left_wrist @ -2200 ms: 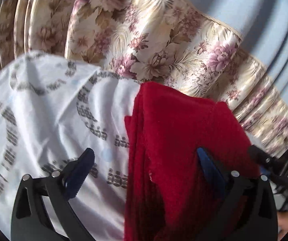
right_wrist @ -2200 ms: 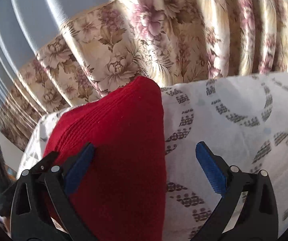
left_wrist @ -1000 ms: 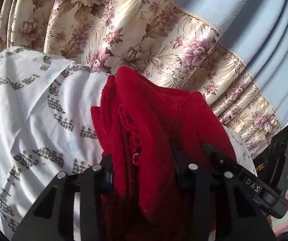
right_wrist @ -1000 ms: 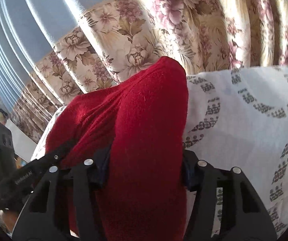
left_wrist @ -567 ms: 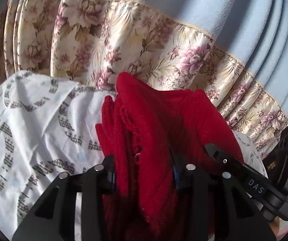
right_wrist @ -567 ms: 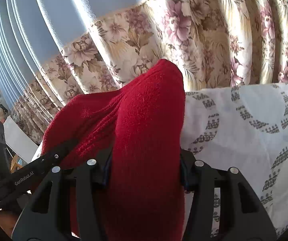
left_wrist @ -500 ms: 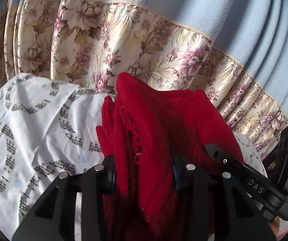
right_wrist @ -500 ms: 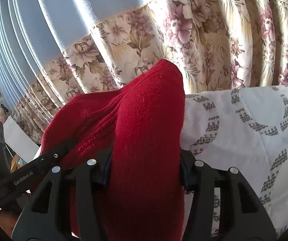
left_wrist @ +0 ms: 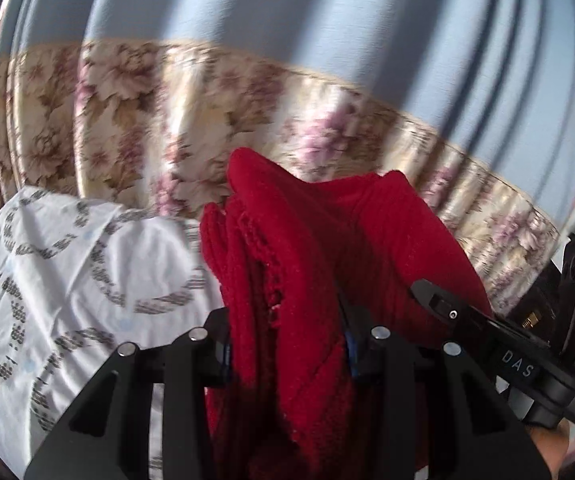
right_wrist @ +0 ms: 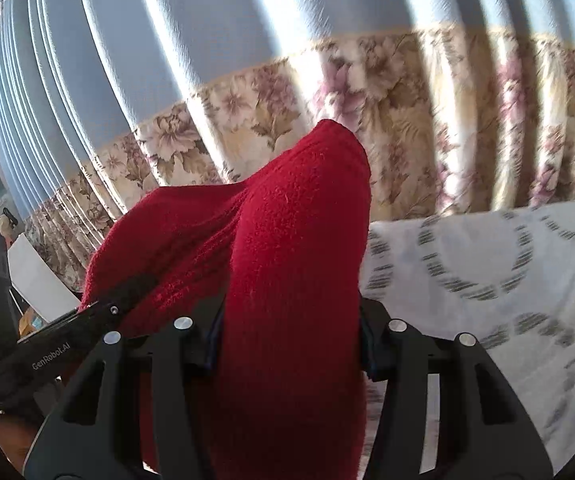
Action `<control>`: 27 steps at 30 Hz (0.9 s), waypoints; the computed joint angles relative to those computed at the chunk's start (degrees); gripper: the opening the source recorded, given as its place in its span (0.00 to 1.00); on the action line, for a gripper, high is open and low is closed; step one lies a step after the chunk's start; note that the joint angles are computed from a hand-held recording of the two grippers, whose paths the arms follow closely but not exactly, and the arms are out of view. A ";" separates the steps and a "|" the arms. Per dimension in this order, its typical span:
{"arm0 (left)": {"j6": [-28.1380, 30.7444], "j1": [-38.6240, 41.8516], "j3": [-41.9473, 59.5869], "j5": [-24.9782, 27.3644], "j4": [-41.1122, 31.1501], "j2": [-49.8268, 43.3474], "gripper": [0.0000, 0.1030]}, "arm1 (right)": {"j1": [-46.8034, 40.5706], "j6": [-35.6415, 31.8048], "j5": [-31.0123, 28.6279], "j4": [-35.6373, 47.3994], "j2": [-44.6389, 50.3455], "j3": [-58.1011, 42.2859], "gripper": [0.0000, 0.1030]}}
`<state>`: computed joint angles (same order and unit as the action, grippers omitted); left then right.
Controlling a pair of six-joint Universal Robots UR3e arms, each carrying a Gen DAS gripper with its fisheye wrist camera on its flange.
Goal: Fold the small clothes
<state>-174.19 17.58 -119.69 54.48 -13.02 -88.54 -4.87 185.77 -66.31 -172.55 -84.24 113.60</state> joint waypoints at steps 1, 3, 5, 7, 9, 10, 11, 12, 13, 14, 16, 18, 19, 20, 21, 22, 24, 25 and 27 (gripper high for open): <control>-1.32 -1.90 0.37 0.88 0.39 0.00 0.38 | -2.12 -1.78 1.05 1.46 -2.83 1.65 0.50; -4.21 -6.00 1.43 2.90 1.48 -0.69 0.38 | -6.57 -4.76 3.68 4.40 -7.84 4.48 0.50; -7.33 -10.53 2.70 5.33 2.90 -2.08 0.39 | -12.38 -9.64 6.60 9.02 -13.90 7.33 0.50; -10.21 -17.09 4.94 10.15 5.20 -5.04 0.39 | -18.43 -15.08 10.11 13.55 -18.97 9.84 0.50; -12.60 -22.15 7.32 13.59 6.07 -7.81 0.39 | -25.64 -22.18 14.23 20.03 -23.61 11.74 0.50; -13.92 -24.70 8.68 15.20 6.50 -9.49 0.39 | -28.98 -25.45 16.16 23.41 -25.30 12.33 0.50; -14.82 -26.53 9.49 16.46 6.89 -10.62 0.39 | -31.72 -28.18 17.83 25.85 -26.52 13.13 0.50; -16.05 -28.96 11.28 18.15 7.09 -12.74 0.39 | -34.65 -31.46 19.55 29.01 -27.38 13.40 0.50; -17.27 -31.12 13.21 19.62 7.23 -15.12 0.39 | -37.81 -35.23 21.24 32.50 -27.72 13.54 0.50; -17.89 -32.28 14.36 20.27 7.35 -16.70 0.39 | -40.36 -38.52 22.27 35.22 -27.25 13.52 0.50; -20.01 -34.49 17.32 20.24 8.59 -21.95 0.39 | -42.84 -42.49 21.72 36.77 -24.83 13.34 0.50; -21.52 -35.80 20.12 19.64 9.34 -27.29 0.39 | -44.30 -45.10 21.13 35.80 -21.17 13.27 0.51; -21.89 -36.42 21.08 20.17 9.79 -29.32 0.40 | -45.16 -47.58 20.35 35.45 -18.38 13.22 0.51; -21.91 -37.22 21.37 21.16 10.42 -30.70 0.42 | -45.00 -48.47 19.27 34.76 -16.55 13.00 0.52; -21.85 -38.10 21.27 22.59 12.11 -32.09 0.44 | -44.55 -49.59 17.55 32.34 -14.09 13.49 0.53; -21.90 -38.70 20.56 23.98 14.07 -32.58 0.50 | -44.06 -49.86 16.77 29.68 -13.10 14.53 0.56; -22.11 -39.50 19.90 27.21 15.68 -32.91 0.69 | -45.27 -51.31 17.75 26.14 -12.79 17.49 0.62; -22.25 -39.37 19.96 28.06 15.58 -33.05 0.81 | -46.49 -50.54 18.54 24.26 -13.44 19.23 0.67; -22.49 -38.13 19.52 27.94 16.19 -33.37 0.92 | -46.13 -46.56 16.68 16.70 -13.35 21.83 0.85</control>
